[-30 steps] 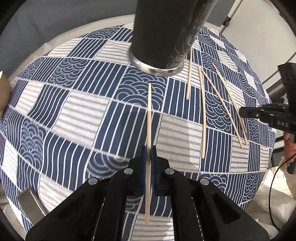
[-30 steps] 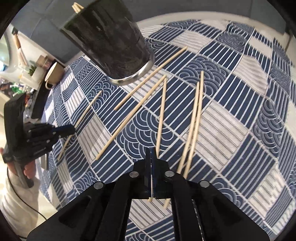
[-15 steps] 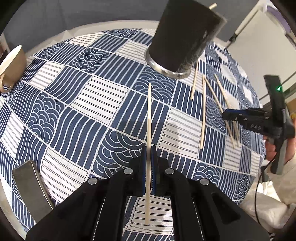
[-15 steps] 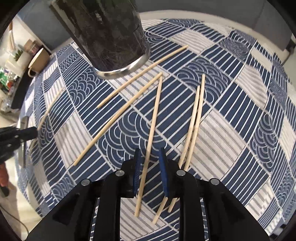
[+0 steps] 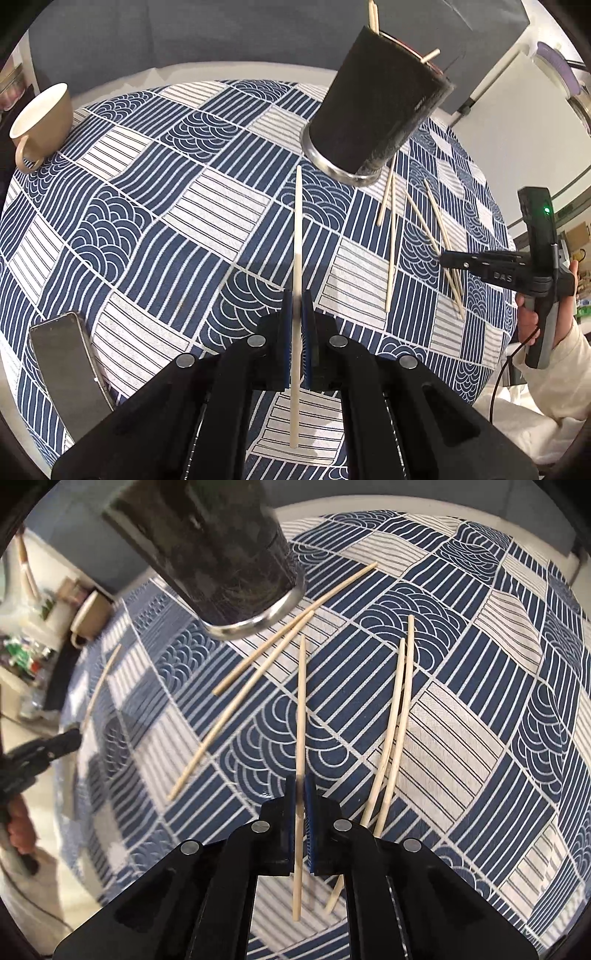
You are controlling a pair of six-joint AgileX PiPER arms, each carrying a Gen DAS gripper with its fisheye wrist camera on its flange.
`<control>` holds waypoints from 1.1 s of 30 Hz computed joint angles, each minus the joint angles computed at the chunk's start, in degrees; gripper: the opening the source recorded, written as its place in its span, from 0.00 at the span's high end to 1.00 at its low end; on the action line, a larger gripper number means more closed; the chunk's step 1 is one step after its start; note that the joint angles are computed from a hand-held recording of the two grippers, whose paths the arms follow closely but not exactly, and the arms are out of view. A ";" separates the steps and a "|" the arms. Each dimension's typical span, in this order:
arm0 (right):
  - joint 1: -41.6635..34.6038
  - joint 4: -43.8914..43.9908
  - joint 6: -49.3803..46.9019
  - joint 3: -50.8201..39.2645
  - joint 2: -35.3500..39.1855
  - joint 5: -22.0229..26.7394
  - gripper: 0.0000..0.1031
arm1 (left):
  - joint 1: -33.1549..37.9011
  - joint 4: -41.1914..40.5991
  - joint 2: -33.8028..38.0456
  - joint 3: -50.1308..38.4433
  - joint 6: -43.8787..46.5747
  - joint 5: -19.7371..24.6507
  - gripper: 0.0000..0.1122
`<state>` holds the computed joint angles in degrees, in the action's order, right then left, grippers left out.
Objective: Organize utensils
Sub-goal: 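Raise both held sticks upright and carry them over the black cup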
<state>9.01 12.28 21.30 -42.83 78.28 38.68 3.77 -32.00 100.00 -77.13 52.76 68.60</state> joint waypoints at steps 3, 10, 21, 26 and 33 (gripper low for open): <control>-3.48 3.95 -5.02 1.05 -4.23 1.84 0.95 | 0.44 -0.81 0.36 -1.55 -0.76 0.68 0.95; -12.49 5.88 -12.13 -2.25 -9.99 8.62 0.95 | -0.44 -1.42 -0.19 -5.54 -4.55 0.97 0.95; -27.39 18.48 -31.91 -20.25 -4.71 19.44 0.95 | -3.51 -1.59 -3.56 -12.26 -13.95 0.57 0.95; -25.67 18.27 -33.69 -31.39 -0.17 20.59 0.95 | -4.02 -3.36 -5.75 -15.88 -17.27 0.48 0.95; -22.50 22.31 -38.33 -44.59 7.28 23.28 0.95 | -6.20 -3.18 -5.16 -21.84 -23.28 -0.09 0.95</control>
